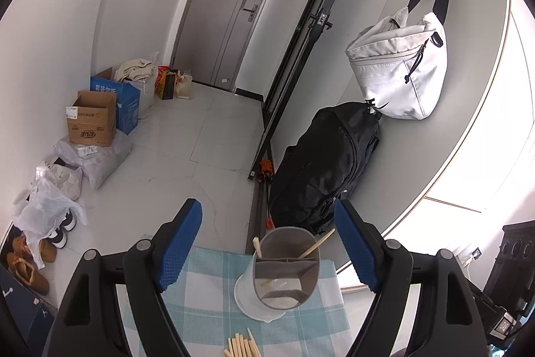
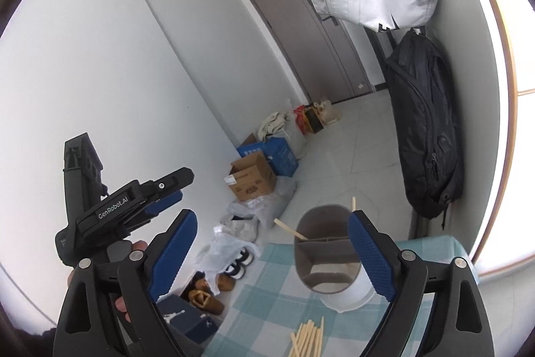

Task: Organize utensils
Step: 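Lower the right tool to the bundle and grasp another chopstick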

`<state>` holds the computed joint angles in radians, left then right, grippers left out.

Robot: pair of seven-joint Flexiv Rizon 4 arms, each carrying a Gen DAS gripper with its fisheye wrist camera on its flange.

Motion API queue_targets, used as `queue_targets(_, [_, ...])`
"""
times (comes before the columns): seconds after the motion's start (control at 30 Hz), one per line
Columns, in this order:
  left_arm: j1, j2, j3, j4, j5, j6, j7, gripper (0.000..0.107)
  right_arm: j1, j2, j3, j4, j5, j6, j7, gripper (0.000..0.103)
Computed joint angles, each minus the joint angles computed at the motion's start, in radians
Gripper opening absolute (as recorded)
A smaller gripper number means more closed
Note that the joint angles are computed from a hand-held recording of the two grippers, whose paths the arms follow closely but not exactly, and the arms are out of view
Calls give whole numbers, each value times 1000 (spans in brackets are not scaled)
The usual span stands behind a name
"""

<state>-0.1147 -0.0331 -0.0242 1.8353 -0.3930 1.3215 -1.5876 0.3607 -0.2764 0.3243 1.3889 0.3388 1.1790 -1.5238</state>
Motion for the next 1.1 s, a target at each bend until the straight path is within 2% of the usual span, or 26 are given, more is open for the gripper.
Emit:
queue_targets(0.1, [-9,30,3,50,-18,20,16,82,-8,21,13,30,18,-21,-25,100])
queue_targets(0.2, [-17,54,10,108,-3,56,4,88,-3,34,12,61,23,-56,-43,100])
queue_targets(0.43, [-23,77,26,243,7,140,-24,88,49,27,-13,147,-77,-145,-14,100])
queue_targets(0.53, [-13,78,34,292,22,155,-61,88,72,-3,-23,152,-131,-217,6,97])
queue_targets(0.6, [-5,82,36,313,42,154,-81,88,72,-31,-15,126,-129,-285,-10,82])
queue_targets(0.7, [6,87,41,331,61,140,-84,88,85,-83,-16,84,-138,-373,-12,74])
queue_targets(0.87, [6,96,55,358,1,120,-38,88,129,-152,-26,33,-208,-468,-22,60])
queue_targets(1.03, [-11,96,64,381,-153,101,43,88,193,-211,-49,-4,-334,-532,-47,52])
queue_targets(1.1, [8,98,63,381,-109,91,10,88,215,-240,-56,-35,-375,-576,-56,44])
